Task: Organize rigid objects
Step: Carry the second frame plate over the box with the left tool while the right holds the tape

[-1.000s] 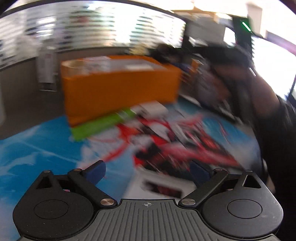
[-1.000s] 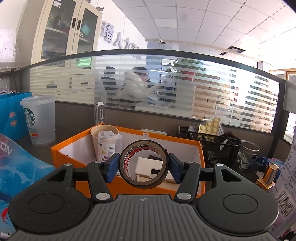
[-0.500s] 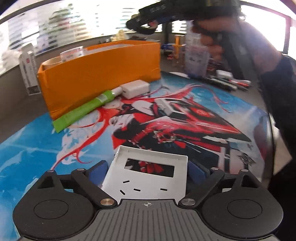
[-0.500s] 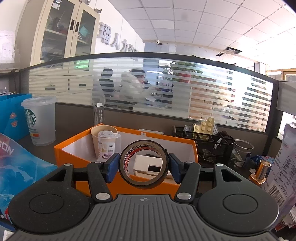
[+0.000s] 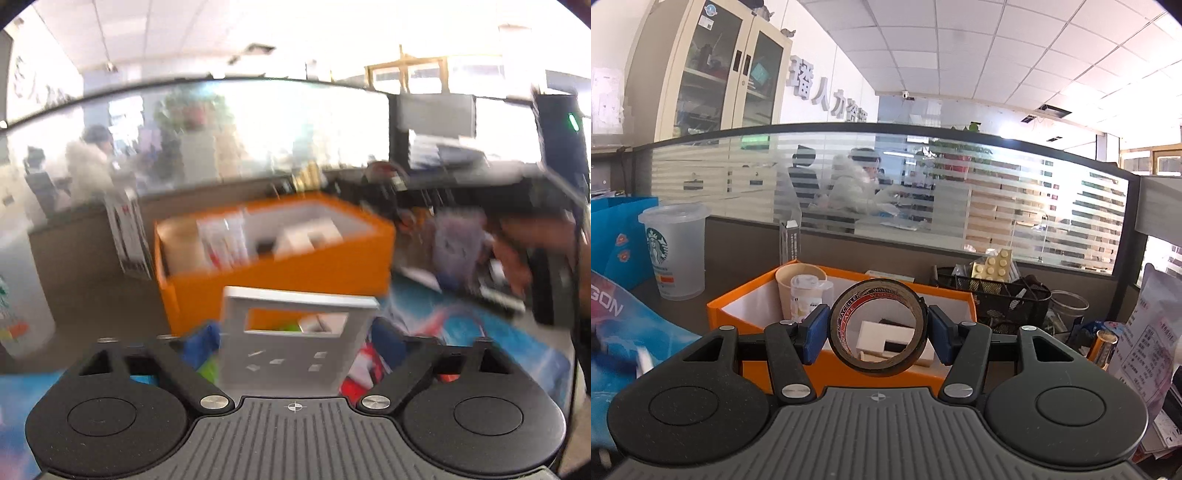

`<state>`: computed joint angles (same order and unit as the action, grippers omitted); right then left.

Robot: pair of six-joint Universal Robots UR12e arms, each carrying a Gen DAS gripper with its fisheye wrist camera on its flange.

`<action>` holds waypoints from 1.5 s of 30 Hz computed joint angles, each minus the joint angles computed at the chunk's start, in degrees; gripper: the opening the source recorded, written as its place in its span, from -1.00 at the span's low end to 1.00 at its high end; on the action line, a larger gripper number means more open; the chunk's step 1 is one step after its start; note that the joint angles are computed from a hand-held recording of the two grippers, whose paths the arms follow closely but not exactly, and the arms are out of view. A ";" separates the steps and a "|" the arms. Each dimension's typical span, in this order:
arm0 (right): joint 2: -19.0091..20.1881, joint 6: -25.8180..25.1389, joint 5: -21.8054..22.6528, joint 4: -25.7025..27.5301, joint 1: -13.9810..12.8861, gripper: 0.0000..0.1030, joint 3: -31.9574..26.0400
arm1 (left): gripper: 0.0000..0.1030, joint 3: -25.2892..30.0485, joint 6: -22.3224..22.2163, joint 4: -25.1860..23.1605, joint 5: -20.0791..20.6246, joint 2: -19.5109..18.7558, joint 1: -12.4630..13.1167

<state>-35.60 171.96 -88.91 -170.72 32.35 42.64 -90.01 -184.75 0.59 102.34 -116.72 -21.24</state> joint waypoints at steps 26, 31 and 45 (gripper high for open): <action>1.49 2.51 1.00 1.58 -1.22 0.03 -1.30 | 1.00 7.67 -16.93 -14.73 4.35 -6.35 0.31; 1.60 3.63 1.89 1.37 -1.62 0.03 -0.98 | 1.00 9.94 -20.18 -20.62 5.51 -7.68 -0.27; 1.47 4.16 3.41 0.88 -2.10 0.03 -0.35 | 0.72 9.44 -18.57 -15.12 9.07 -7.79 -1.20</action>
<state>-34.12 176.12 -85.50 -169.84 30.25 42.29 -80.57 -203.32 -14.53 111.41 -124.51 -22.44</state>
